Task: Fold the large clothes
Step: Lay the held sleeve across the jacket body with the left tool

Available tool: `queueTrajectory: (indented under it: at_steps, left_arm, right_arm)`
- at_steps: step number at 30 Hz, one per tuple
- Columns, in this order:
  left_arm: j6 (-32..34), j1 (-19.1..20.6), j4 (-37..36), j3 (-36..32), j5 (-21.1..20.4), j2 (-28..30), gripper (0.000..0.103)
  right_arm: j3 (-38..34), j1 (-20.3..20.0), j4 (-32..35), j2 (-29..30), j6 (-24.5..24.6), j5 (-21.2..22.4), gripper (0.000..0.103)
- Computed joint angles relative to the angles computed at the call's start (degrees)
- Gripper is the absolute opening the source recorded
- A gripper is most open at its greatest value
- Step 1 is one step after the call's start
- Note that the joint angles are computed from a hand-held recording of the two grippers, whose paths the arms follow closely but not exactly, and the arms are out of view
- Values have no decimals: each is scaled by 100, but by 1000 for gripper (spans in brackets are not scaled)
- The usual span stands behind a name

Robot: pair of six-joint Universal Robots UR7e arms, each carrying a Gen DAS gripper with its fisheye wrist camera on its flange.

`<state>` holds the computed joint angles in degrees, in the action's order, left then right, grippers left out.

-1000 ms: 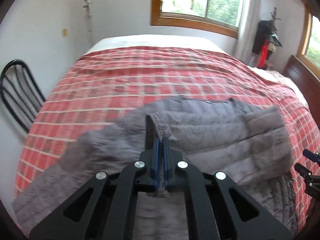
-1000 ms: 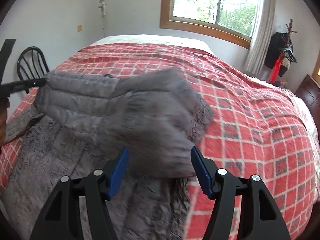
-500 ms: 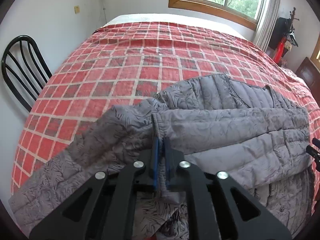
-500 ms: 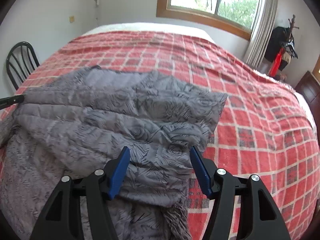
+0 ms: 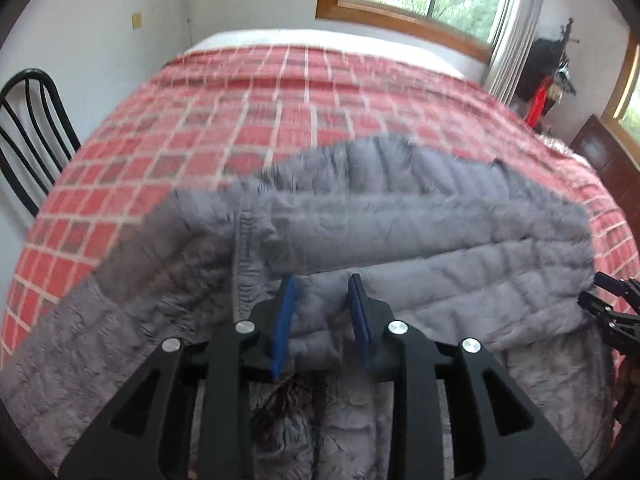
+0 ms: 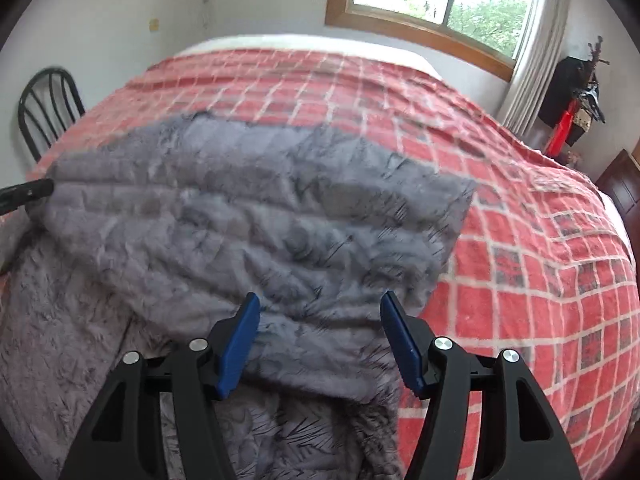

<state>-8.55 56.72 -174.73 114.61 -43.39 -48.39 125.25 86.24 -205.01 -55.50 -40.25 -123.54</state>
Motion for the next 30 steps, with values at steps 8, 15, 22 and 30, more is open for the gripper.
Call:
queueTrajectory:
  at_steps: [8, 15, 22, 30]
  left_arm:
    - [265, -126, -400, 501, 159, -351, 44]
    - [313, -420, -762, 2032, 889, -1734, 62]
    - [-707, -111, 967, 3392, 1769, -4706, 64]
    - [-369, 804, 1028, 3529, 1438, -5874, 65]
  right_arm:
    - [392, 266, 8, -416, 426, 253, 63]
    - [1199, 1269, -719, -208, 473, 353, 66]
    - [1283, 2212, -1178, 659, 410, 151, 69]
    - [1382, 2780, -1477, 1129, 1426, 130, 73]
